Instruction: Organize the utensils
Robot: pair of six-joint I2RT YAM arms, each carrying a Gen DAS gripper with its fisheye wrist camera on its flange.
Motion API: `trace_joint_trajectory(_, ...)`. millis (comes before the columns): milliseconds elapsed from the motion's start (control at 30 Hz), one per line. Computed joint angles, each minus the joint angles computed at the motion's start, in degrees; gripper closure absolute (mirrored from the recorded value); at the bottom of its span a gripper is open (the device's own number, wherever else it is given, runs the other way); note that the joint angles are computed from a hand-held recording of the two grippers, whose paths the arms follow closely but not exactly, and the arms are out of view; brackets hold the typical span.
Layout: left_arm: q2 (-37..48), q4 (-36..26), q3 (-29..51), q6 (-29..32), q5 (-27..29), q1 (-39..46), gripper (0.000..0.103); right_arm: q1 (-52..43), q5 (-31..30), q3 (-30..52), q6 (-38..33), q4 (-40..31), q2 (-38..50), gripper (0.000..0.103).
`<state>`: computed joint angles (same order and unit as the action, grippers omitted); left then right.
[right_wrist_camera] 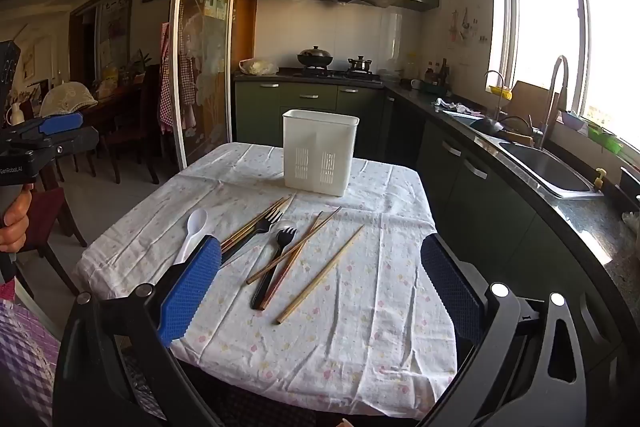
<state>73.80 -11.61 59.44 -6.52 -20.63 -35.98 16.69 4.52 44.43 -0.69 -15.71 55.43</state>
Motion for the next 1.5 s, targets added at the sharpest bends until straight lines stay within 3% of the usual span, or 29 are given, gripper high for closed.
trace_joint_trajectory(500, 0.6, 0.0, -0.3, -0.7, 0.6, -0.3, 0.006, -0.1, -0.3, 0.0, 0.3, -0.1, 0.2, 0.004)
trace_joint_trajectory(667, 1.7, -2.1, 0.4, -1.5, 5.5, 2.1, 0.006, 0.9, 0.8, -0.2, 0.8, -0.2, -0.3, 0.004)
trace_joint_trajectory(1500, 0.8, -1.8, -0.5, -3.8, 5.3, 3.0, 0.006, 0.0, 0.2, 0.4, 0.7, 0.0, 0.5, 0.004)
